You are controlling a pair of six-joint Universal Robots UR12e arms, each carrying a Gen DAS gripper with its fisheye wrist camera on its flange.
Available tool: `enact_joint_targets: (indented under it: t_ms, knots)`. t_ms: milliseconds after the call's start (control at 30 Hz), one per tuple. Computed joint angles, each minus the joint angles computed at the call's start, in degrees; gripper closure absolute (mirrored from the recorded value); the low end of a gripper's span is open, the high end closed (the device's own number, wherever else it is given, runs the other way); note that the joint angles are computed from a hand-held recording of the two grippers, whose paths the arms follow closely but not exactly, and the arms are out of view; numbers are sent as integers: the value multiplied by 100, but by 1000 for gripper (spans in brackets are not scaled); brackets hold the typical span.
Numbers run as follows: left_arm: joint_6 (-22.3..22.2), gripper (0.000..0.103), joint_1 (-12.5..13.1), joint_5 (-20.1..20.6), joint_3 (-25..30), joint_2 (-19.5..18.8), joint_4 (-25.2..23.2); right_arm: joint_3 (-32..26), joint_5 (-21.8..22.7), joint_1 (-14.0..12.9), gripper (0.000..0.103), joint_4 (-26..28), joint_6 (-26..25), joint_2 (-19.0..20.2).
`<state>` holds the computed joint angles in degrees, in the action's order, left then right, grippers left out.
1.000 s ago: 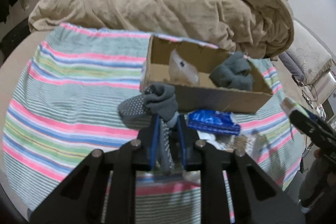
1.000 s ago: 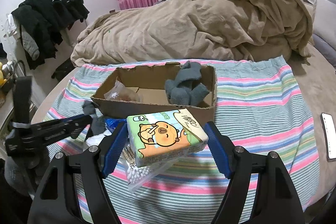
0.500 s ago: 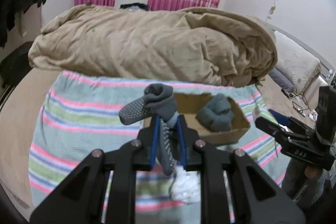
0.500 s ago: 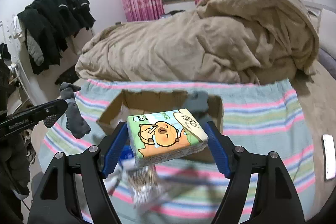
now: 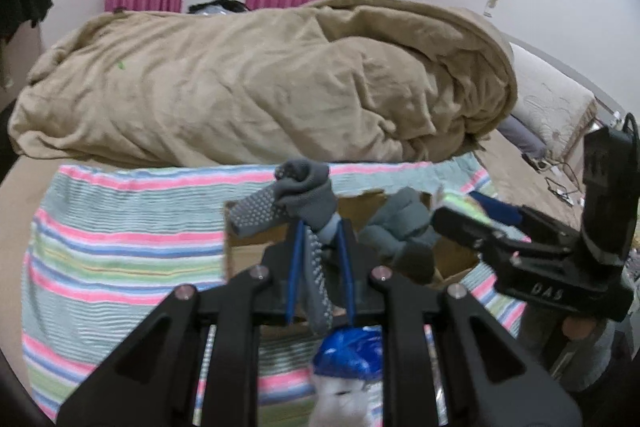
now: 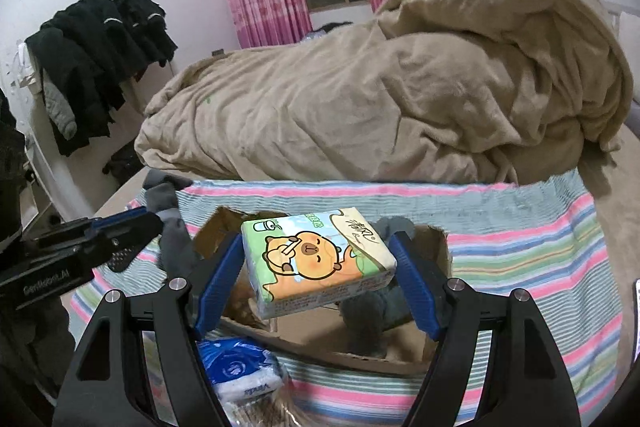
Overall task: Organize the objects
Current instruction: 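Grasp the grey dotted glove with the left gripper while the right grasps the cartoon tissue pack, both into box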
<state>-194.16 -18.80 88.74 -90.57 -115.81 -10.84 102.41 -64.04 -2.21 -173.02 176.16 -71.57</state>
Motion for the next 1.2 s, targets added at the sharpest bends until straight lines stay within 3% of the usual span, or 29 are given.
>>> enact_joint_targets:
  t_ms: [200,333,400,667,767,833,900,967,1200]
  knots:
    - [192,85,-20,-426,373,-314,-392,64,20,-79,25,84,80,61]
    - [433,83,-126,-96,619,-516,-705,63,15,-103,25,119,74,94]
    - [357,77,-125,-50,612,-514,-674,58,37,-107,25,115,42,106]
    - [205,68,-85,458,175,-114,-356,-25,148,-9,25,228,-37,197]
    - [123,62,-79,637,-19,53,-293,-43,-101,72,24,320,107,216]
    - [66,55,-97,813,-147,167,-243,-41,-224,98,22,342,209,215]
    - [28,39,-104,822,-273,273,-163,-24,-307,106,13,336,275,187]
    - [-41,32,-117,818,-381,360,-76,15,-316,90,10,321,345,123]
    - [-266,29,-210,856,-632,590,-128,241,-416,63,10,365,269,-223]
